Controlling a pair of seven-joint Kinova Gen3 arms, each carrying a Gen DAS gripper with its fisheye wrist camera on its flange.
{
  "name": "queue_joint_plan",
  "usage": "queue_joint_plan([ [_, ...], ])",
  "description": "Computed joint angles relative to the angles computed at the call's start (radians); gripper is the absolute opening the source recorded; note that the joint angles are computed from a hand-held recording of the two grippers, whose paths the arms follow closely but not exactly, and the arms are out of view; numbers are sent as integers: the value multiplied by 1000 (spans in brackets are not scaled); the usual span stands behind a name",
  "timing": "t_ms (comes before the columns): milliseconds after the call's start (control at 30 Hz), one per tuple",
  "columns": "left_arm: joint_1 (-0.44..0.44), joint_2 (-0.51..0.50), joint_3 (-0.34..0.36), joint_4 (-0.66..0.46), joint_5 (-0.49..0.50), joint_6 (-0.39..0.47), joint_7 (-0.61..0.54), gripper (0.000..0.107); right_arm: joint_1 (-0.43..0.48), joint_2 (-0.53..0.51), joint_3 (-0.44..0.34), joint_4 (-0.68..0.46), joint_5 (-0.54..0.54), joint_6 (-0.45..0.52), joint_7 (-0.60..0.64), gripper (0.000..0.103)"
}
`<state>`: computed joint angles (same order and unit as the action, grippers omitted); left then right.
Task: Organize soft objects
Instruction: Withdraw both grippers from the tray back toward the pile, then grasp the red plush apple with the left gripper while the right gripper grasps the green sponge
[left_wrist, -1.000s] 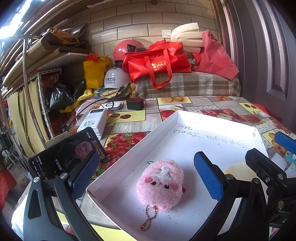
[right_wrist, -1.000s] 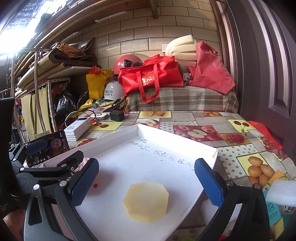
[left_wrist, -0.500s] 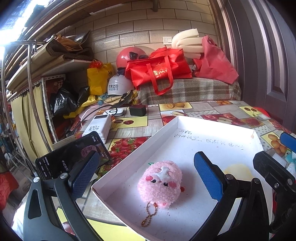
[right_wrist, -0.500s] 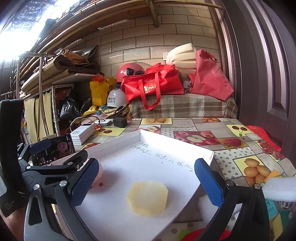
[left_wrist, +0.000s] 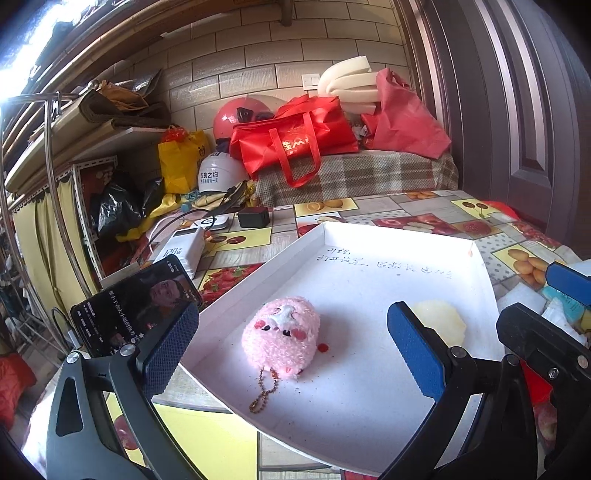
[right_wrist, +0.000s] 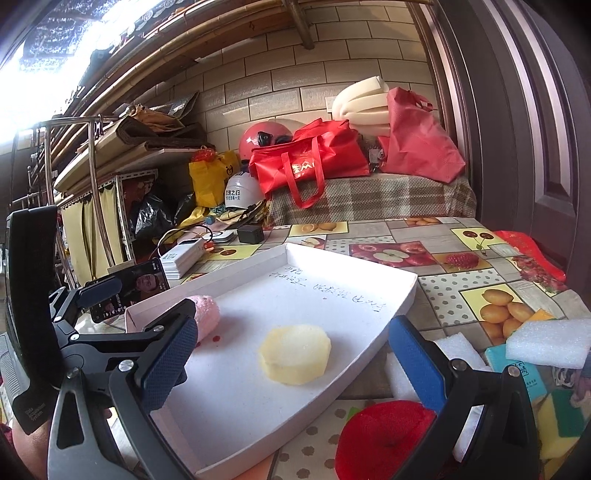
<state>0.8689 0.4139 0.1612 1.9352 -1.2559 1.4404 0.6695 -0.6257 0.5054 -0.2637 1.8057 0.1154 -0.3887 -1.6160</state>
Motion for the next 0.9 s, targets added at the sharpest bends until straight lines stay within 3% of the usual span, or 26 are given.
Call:
queue_joint_plan([
  [167, 17, -4, 13, -2, -24, -29, -12, 103, 70, -40, -23, 64, 62, -8, -29, 103],
  [367, 33, -43, 40, 60, -125, -134, 69, 103, 133, -109, 52, 134, -11, -3, -37, 103],
  [467, 53, -24, 43, 32, -157, -151, 19, 103, 205, -126, 60, 122, -23, 84, -72, 103],
  [567, 103, -13, -10, -2, -180, -228, -71, 103, 344, -132, -20, 121, 53, 118, -143, 103],
  [633, 55, -19, 32, -17, -205, -309, -125, 103, 397, -140, -55, 126, 76, 136, -126, 103],
  [800, -90, 12, 140, -120, -161, -470, -328, 103, 584, -119, -278, 93, 263, 283, -145, 103],
  [900, -75, 25, 64, -179, -55, -545, -425, 103, 653, -101, -373, 71, 355, 377, -150, 103],
])
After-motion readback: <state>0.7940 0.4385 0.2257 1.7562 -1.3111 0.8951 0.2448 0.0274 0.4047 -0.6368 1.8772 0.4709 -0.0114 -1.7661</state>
